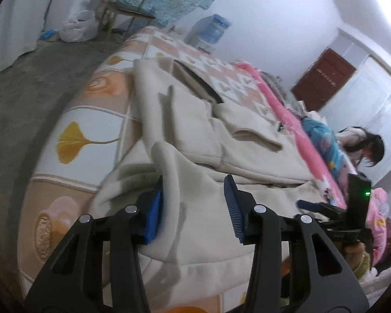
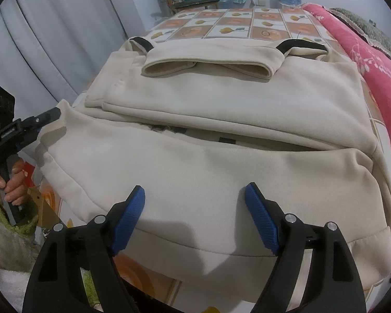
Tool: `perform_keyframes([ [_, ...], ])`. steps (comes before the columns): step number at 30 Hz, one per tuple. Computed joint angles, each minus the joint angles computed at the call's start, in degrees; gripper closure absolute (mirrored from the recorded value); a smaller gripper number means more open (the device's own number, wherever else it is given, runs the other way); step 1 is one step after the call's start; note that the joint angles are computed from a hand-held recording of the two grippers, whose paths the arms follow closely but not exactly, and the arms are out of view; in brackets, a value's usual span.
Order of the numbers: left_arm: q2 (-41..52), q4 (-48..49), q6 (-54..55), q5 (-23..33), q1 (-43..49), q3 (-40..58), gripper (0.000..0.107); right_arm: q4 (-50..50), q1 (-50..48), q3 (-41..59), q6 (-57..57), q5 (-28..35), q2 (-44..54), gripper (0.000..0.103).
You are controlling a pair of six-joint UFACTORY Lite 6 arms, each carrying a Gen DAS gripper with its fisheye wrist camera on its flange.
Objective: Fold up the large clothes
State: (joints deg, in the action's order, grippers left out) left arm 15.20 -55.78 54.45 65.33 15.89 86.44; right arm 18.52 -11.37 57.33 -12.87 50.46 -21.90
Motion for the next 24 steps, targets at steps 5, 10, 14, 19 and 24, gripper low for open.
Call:
perform_keyframes([
  [5, -2.41, 11.84, -7.44, -11.26, -5.86, -1.61, 0.075, 1.57, -1.12, -0.09, -1.71, 0.27, -0.07, 0.026],
  [10, -10.74, 29.84, -17.57, -25.04, -15.14, -8.97, 0.086, 8.11, -6.46, -1.05, -7.62, 2.62, -1.59, 0.026],
  [14, -16.62, 48.04, -29.76, -33.17, -21.88, -15.52, 0.087, 15.39, -17.82, -2.57, -17.59, 9.45, -6.74, 0.026],
  [19, -17.89, 54.81, -35.31, -34.94, -23.58, -17.16, 0.087, 17.47, -34.14, -1.48, -25.88, 17.92, -9.95, 0.026],
  [24, -18.1, 55.05, -36.61, -34.14, -23.85, -16.98, 0.087, 17.49, -44.59, 0.76, -31.07, 19.66, -8.66, 0.029],
])
